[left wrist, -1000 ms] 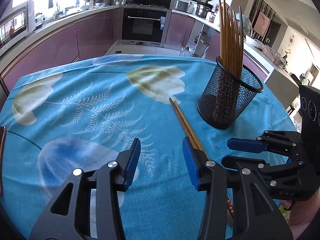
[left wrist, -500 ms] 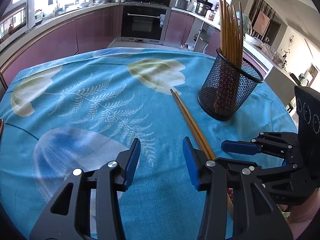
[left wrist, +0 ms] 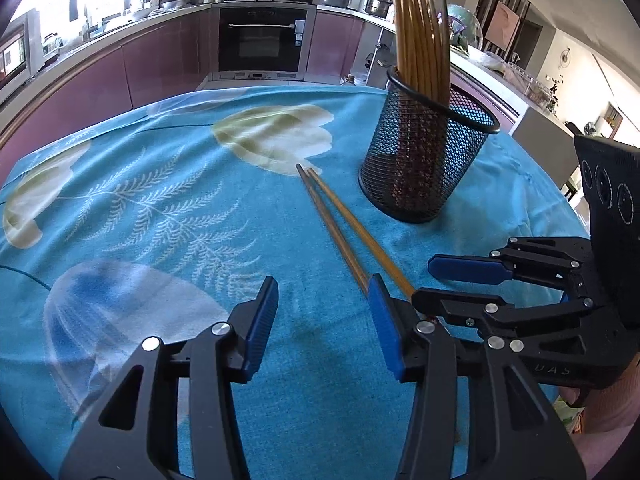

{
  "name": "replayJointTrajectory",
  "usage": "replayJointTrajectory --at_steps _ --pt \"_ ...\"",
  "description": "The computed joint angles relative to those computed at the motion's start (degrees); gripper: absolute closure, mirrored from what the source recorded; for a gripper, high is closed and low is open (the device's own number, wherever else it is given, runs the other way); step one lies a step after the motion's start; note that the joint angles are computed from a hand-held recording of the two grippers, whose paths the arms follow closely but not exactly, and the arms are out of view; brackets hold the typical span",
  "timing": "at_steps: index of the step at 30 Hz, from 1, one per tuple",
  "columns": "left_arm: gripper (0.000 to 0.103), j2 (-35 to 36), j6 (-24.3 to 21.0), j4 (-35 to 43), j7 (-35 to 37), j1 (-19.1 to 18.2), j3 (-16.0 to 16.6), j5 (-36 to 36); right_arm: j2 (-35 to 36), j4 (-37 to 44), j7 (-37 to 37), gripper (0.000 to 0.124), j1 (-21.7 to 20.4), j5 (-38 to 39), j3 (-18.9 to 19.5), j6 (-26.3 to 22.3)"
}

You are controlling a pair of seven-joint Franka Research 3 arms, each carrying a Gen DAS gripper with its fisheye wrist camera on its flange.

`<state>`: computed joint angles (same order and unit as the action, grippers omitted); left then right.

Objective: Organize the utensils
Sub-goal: 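Withdraw both open grippers over the last two chopsticks, then close the right gripper on one chopstick while the left gripper closes on the other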

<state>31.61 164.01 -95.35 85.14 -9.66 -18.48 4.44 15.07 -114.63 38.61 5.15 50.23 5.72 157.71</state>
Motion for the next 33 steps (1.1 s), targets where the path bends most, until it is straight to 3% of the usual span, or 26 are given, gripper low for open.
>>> replayJointTrajectory --at_steps 9,16,21,33 --pt "0.055 1.1 -1.3 0.9 1.8 -0.8 -0.5 0.4 0.4 0.7 0.0 0.097 -0.5 0.5 -0.1 -0.5" --pt "0.056 1.3 -1.8 1.5 0.2 -2.7 1.4 2.3 0.7 1.0 0.3 0.097 -0.5 0.4 0.0 -0.4" --pt "0.059 0.7 -1.7 0.8 -1.4 -3.5 2.6 3.9 0.7 1.0 0.3 0.097 -0.6 0.4 0.1 -0.4" --pt "0.068 -0.6 -0.6 -1.4 -2.8 -2.3 1.6 3.0 1.0 1.2 0.8 0.097 -0.3 -0.4 -0.1 0.0"
